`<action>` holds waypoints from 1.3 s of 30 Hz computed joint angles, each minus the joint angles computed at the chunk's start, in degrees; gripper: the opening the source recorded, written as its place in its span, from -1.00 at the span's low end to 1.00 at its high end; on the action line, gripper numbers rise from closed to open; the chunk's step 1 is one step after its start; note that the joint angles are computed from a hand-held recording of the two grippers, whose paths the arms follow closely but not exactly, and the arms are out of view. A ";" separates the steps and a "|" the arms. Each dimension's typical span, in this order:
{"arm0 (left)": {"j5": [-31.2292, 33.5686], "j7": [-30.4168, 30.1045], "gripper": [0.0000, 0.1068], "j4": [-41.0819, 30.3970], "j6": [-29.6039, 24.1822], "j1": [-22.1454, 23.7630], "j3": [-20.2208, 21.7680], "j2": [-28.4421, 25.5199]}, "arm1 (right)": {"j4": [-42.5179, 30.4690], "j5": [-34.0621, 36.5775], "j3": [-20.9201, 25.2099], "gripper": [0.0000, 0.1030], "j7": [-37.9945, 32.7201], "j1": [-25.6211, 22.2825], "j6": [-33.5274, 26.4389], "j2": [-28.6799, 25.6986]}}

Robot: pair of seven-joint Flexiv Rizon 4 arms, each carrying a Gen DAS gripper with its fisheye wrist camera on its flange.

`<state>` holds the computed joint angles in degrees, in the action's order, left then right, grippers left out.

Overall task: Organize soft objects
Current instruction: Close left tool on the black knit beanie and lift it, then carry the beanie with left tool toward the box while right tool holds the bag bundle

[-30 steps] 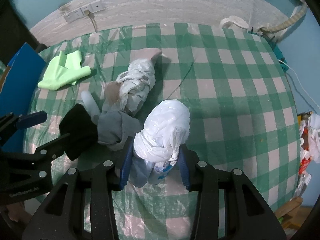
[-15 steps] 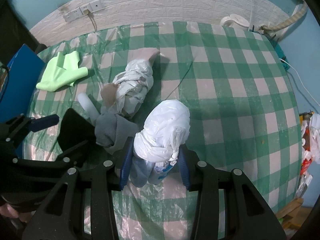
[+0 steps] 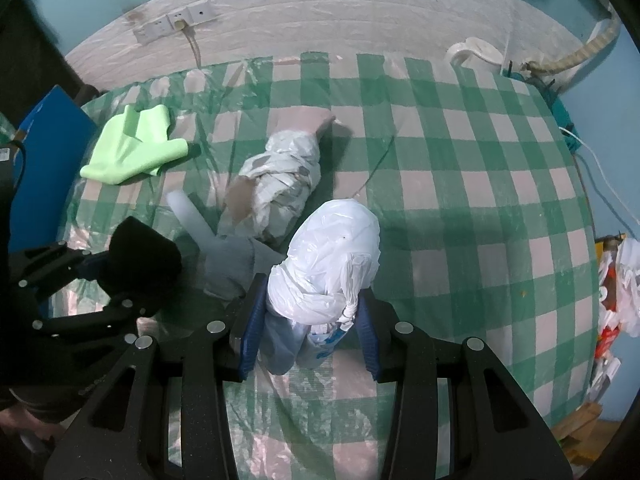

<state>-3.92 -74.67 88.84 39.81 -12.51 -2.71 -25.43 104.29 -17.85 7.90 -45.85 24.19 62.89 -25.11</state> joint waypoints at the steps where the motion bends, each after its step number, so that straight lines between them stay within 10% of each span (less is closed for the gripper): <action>1: -0.03 0.03 -0.28 0.28 0.25 0.06 0.05 0.33 | 0.01 -0.16 -0.05 -0.21 0.03 0.12 -0.03 0.11; 39: 1.65 0.05 -0.28 7.28 7.83 3.60 1.76 10.35 | -1.40 -8.65 -0.34 -0.21 3.95 3.74 -1.66 3.91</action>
